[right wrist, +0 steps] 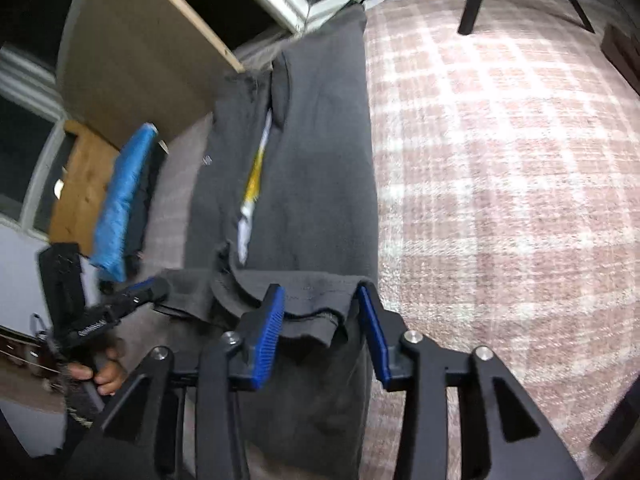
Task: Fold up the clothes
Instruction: 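Lift the hem and fold it toward the collar with both grippers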
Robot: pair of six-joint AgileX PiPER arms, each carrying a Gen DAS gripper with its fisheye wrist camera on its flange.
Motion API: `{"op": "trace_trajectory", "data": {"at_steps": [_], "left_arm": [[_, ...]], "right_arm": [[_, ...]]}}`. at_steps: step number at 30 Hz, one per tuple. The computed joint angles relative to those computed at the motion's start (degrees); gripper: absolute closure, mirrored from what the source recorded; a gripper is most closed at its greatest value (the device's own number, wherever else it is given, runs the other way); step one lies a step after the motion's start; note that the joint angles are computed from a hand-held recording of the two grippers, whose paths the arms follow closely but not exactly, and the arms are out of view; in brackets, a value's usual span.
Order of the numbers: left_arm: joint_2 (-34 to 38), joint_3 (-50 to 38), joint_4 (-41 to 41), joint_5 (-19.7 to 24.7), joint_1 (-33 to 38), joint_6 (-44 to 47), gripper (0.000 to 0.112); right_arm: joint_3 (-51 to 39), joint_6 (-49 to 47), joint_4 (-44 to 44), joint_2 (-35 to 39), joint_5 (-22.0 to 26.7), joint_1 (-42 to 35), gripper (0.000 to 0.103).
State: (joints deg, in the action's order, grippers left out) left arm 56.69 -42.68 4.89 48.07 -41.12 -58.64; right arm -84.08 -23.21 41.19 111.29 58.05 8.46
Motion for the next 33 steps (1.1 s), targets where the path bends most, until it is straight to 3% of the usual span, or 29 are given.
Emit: {"op": "trace_trajectory", "data": {"at_steps": [4,5,8,10,15,18,21,25,28,31,33], "left_arm": [[-2.37,-3.19,0.36,5.26,1.16,2.32,0.068],[-3.29,-3.44,0.03,5.63,1.33,3.97,0.068],[-4.67,-3.1,-3.02,5.95,-1.11,10.73,0.068],[-3.71,-2.02,-5.79,5.4,-3.56,14.21,0.07],[5.34,-1.53,-12.13,2.02,-0.72,27.25,0.071],[7.28,-4.38,-4.29,1.89,2.0,22.44,0.071],[0.71,-4.69,2.05,0.6,4.48,14.44,0.069],[-3.86,-3.85,-2.36,2.77,5.36,18.77,0.066],[-1.79,-2.99,-5.21,2.89,1.63,22.88,0.066],[2.47,-2.05,-7.78,-0.95,2.45,26.92,0.066],[6.84,-2.91,-2.56,0.37,2.82,22.15,0.069]], "right_arm": [[2.93,-2.87,0.98,-5.31,-0.97,-2.08,0.064],[3.96,-3.92,-0.14,-7.0,-2.62,-1.42,0.064],[5.75,-7.85,-4.38,-9.57,-1.56,2.59,0.065],[6.53,-6.86,-8.35,-9.0,-1.72,6.51,0.079],[1.61,-1.45,-15.68,-1.57,-2.82,12.88,0.08],[-3.63,6.08,-20.66,0.77,-6.29,12.78,0.08],[-2.84,7.78,-19.33,-3.14,-11.08,9.77,0.08],[0.39,3.87,-19.38,-7.06,-9.4,8.86,0.08],[2.8,0.37,-18.78,-6.41,-8.39,10.68,0.08],[-1.75,1.4,-20.32,-0.71,-8.5,11.89,0.08],[-5.5,6.56,-26.7,2.72,-8.84,12.61,0.08]]}}
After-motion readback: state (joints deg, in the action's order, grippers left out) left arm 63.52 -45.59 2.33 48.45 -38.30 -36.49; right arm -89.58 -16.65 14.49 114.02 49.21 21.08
